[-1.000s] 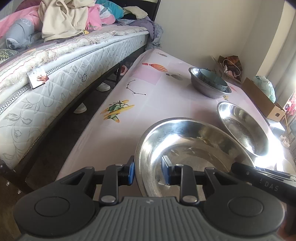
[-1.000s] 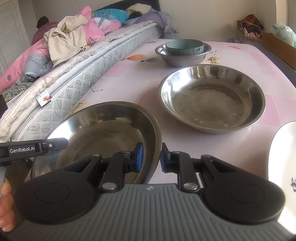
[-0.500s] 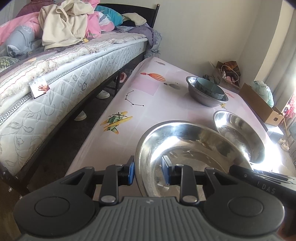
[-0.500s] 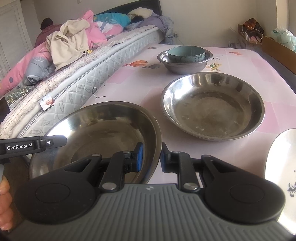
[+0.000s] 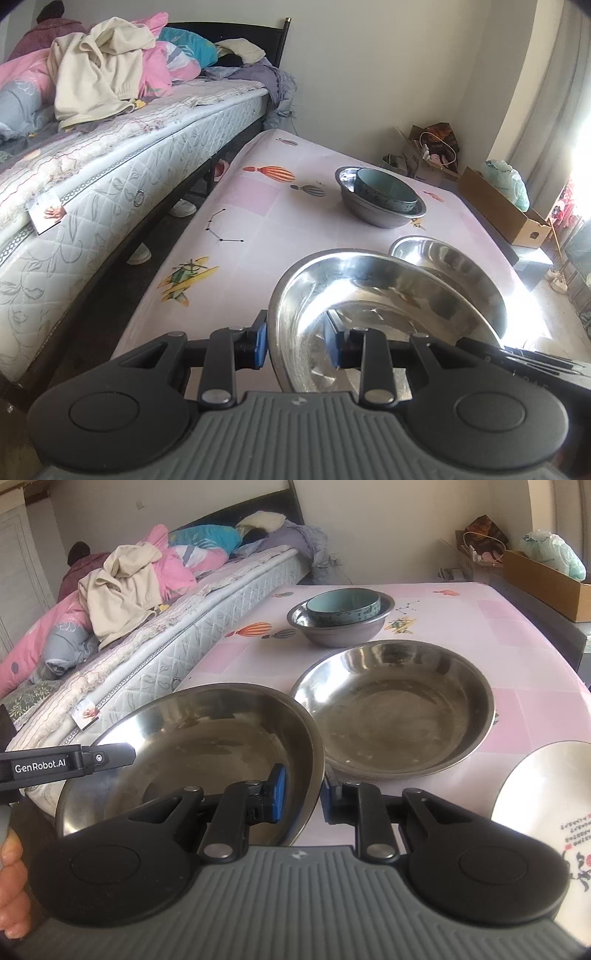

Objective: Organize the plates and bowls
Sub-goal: 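Carry both steel bowls with both grippers toward the stacked bowls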

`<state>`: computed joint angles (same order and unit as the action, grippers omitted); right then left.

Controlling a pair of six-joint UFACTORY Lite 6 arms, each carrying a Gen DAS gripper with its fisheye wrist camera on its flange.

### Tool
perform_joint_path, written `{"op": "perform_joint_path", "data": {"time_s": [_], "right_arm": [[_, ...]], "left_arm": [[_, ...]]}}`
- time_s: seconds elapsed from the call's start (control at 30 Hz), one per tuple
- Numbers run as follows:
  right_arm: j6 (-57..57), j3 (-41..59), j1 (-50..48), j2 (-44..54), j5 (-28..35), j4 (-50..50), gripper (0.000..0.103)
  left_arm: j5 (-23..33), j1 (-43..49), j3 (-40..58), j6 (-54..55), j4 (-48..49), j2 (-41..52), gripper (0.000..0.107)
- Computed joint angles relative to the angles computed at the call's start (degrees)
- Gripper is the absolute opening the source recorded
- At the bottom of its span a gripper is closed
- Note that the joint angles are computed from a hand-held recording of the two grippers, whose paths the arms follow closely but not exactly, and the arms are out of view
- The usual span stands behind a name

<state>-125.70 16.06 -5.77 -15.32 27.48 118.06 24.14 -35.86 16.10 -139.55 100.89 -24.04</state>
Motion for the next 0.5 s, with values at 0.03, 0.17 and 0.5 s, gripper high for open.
{"op": "perform_joint_path", "data": {"time_s": [0.03,0.17,0.5], "right_arm": [[0.64,0.39,-1.53,0.27,0.66,-1.24,0.020],[3.00,2.80,-9.40,2.33,3.93,-6.91,0.020],[0.72,18.94,-20.23,20.40,5.14,-9.35,0.020]], "left_arm": [[-0.16,-0.15,1.81,-1.27,1.76,2.28,0.031],[-0.45,-1.10,9.35,-6.23,8.09,11.45,0.031],[-6.04,0.42,34.61,-16.87,21.56,38.89,0.031]]}}
